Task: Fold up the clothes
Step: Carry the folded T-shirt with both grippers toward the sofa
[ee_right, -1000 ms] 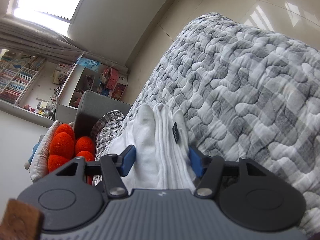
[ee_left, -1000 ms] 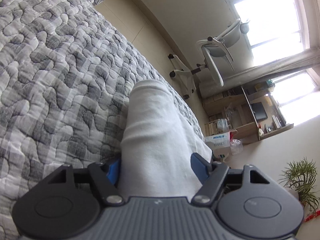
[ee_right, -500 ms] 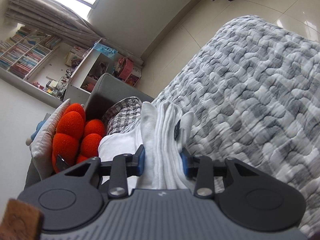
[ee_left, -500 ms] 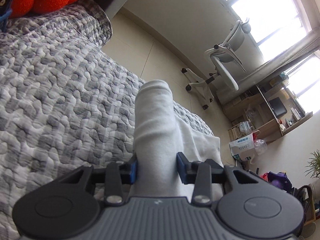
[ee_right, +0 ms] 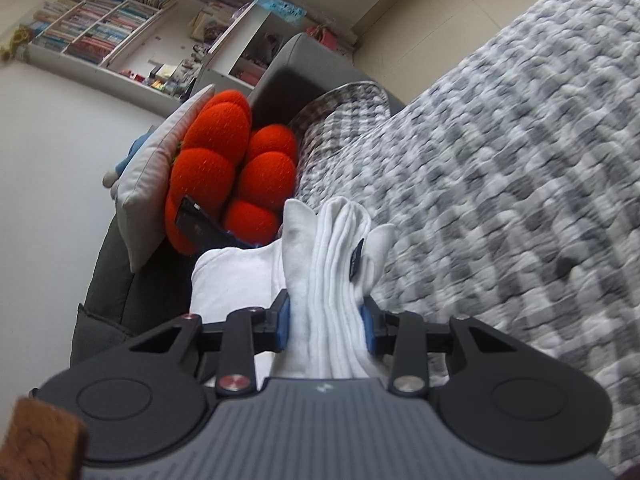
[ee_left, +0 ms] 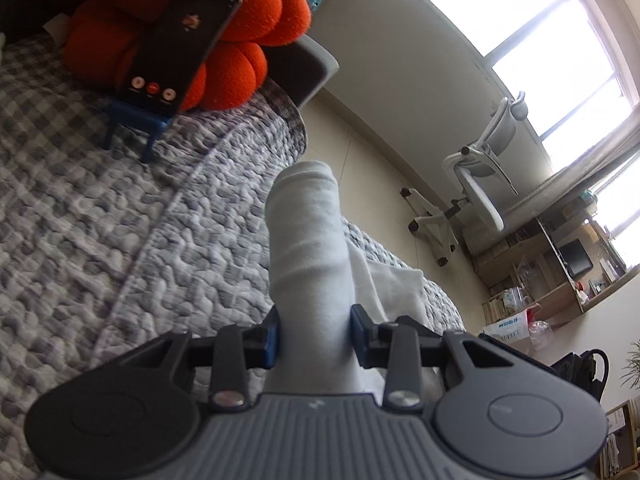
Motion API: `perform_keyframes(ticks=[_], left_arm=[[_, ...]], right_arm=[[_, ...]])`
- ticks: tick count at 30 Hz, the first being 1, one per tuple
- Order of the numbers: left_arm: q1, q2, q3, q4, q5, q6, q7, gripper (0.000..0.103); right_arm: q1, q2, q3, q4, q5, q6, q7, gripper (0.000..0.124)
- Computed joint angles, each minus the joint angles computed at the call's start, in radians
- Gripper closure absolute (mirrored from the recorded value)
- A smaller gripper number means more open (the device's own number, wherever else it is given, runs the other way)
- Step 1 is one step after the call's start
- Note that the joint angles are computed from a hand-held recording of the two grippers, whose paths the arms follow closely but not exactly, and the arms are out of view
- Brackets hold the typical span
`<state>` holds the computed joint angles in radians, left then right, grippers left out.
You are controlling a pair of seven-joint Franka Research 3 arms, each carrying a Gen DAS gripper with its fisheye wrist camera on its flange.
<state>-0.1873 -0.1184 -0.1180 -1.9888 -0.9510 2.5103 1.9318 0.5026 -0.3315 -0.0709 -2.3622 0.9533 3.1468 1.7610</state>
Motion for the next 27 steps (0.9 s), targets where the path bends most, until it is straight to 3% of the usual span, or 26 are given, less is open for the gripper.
perform_keyframes(ticks=[3, 6, 14, 27], left_arm=[[0.023, -0.051, 0.035, -0.048, -0.029, 0.019, 0.022, 0.068], [0.045, -0.094, 0.075, -0.085, -0.046, 0.036, 0.033, 0.068], [0.094, -0.193, 0.168, -0.177, -0.024, 0.1, 0.023, 0.068], [0.13, -0.328, 0.295, -0.323, 0.056, 0.255, -0.046, 0.069]], right_arm=[[0.084, 0.065, -0.044, 0.093, 0.069, -0.029, -0.096, 0.086], [0.112, 0.145, -0.044, 0.204, 0.151, -0.082, -0.202, 0.086], [0.077, 0.395, 0.053, 0.52, 0.276, -0.225, -0.365, 0.086], [0.005, 0.825, 0.243, 1.088, 0.069, -0.425, -0.284, 0.086]])
